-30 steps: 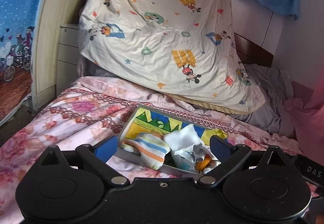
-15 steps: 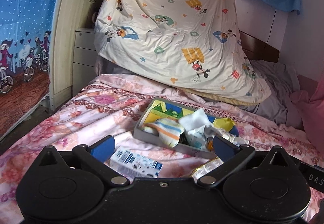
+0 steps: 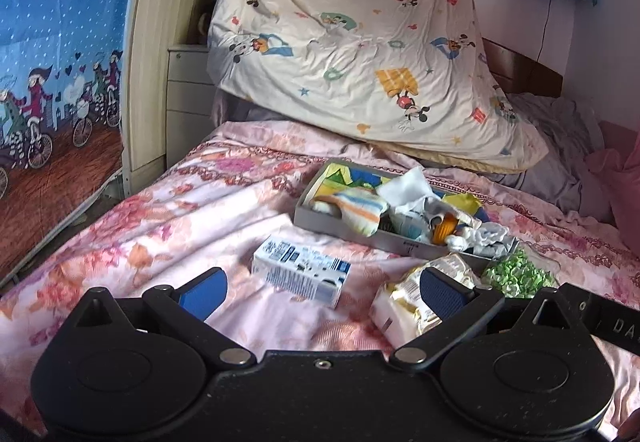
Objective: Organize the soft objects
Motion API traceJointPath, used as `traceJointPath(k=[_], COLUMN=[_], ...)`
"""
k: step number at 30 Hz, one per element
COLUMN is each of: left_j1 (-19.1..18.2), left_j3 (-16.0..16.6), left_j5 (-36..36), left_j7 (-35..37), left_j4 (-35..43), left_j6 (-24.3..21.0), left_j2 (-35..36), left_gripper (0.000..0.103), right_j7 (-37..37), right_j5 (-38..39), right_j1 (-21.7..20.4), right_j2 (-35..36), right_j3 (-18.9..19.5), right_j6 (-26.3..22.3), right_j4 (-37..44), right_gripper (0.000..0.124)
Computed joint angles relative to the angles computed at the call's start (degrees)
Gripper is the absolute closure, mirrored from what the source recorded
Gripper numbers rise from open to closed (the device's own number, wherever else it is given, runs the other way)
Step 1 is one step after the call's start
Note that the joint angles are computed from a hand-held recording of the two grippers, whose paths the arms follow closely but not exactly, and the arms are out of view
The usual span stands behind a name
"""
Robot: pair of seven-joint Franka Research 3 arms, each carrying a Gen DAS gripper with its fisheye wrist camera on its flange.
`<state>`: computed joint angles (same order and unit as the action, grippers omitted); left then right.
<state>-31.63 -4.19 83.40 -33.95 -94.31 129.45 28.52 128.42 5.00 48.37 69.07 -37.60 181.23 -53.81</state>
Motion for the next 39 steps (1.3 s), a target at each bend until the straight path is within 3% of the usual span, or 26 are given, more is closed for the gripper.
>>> traceJointPath(k=[4, 7, 17, 28, 39], left_j1=[-0.24, -0.44, -0.66, -0.66, -0.84], left_j3=[-0.08, -0.13, -0.47, -0.49, -0.47], left_j5=[-0.29, -0.36, 0.09, -0.90, -1.26], left_j7=[-1.22, -0.86, -2.46, -1.52, -0.85], left_j4=[-1.15, -1.58, -2.95, -2.50, -2.23], left_j6=[-0.76, -1.57, -3.32, -3.42, -3.68], left_j2=[0.17, 0.41, 0.12, 0.55, 0.84], left_gripper=[0.001, 0.001, 0.001, 0.001, 0.001], right_j7=[-1.59, -2.09, -7.61, -13.85, -11.60], right_j5=[1.54, 4.16, 11.96, 14.64, 13.84], right_j1=[2.66, 4.82, 7.37, 6.23, 6.13], right_j2=[-0.98, 1.66, 2.64, 2.04, 2.82], right_j3=[-0.83, -4.67, -6.24, -3.89, -4.88], right_j6=[2.93, 3.32, 6.93, 5.79, 4.08], right_j4=[-4.81, -4.35, -6.56, -5.46, -4.33], right_gripper=[0.021, 0.021, 0.021, 0.021, 0.021])
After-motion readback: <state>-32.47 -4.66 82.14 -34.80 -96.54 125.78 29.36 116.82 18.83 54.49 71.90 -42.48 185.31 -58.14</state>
